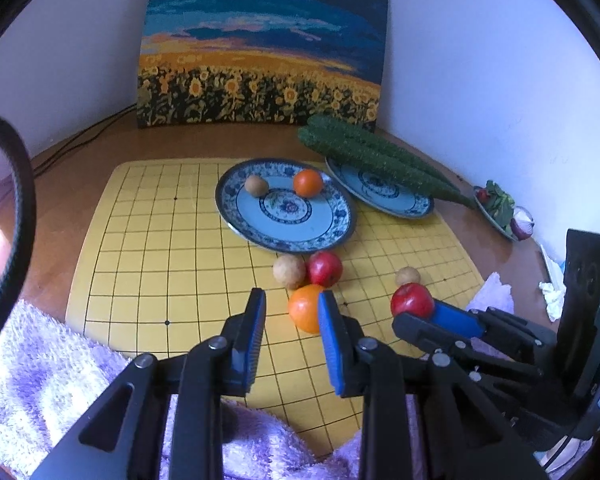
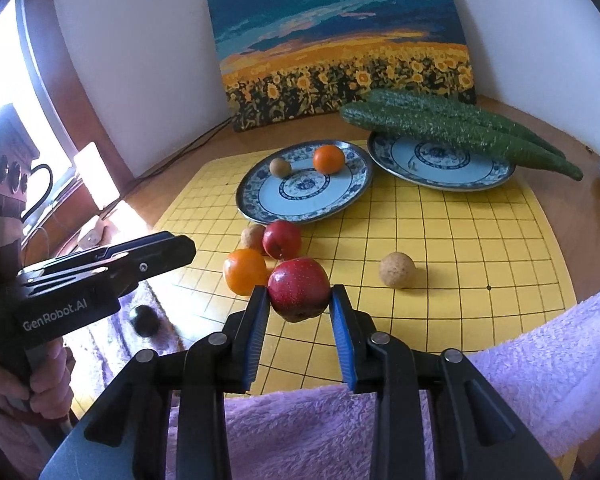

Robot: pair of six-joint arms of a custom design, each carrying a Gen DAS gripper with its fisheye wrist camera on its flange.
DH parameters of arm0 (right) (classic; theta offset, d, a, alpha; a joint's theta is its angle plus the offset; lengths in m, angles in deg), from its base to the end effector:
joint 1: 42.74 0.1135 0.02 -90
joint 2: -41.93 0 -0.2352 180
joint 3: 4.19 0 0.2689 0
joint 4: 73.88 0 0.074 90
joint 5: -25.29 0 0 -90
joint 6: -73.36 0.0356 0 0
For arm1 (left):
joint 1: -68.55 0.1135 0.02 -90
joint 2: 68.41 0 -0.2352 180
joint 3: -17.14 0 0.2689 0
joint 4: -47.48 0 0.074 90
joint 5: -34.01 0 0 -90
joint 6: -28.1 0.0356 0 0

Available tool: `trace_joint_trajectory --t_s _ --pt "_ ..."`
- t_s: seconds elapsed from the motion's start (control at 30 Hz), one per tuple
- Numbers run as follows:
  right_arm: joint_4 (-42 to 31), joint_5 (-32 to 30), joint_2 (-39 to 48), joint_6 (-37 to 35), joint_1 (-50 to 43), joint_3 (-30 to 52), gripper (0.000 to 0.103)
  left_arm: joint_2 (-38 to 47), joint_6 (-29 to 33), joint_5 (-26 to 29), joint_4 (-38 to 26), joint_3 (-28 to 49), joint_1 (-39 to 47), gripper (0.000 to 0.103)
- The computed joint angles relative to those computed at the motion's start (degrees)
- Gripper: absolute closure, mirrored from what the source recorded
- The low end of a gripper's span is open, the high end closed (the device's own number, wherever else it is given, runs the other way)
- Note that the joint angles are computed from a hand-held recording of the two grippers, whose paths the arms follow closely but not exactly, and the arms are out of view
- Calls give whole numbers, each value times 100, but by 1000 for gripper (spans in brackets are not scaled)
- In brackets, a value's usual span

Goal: Organize fruits

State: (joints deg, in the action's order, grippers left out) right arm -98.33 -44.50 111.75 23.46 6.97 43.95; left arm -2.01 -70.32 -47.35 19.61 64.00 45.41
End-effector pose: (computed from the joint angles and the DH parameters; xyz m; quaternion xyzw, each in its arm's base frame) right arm 0.1796 0.1928 0.1575 -0.0112 0.9155 0.1443 0.3754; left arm 0.2307 -0.1044 0.1587 0.1461 0.9179 -0.1660 0.3294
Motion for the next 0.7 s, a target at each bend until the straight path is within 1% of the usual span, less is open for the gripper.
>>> trace_joint_trajectory --t_s 0.13,0.27,0.4,0.7 --pt "111 -113 83 46 -66 -56 71 202 44 -9 21 36 -10 75" --pt "144 -159 90 42 -114 -84 71 368 10 -53 65 96 -97 62" --pt "135 -151 1 51 -144 -136 71 640 -62 -152 139 203 -293 58" --pt "127 -174 -201 50 -211 -272 71 1238 -296 -400 250 477 -604 57"
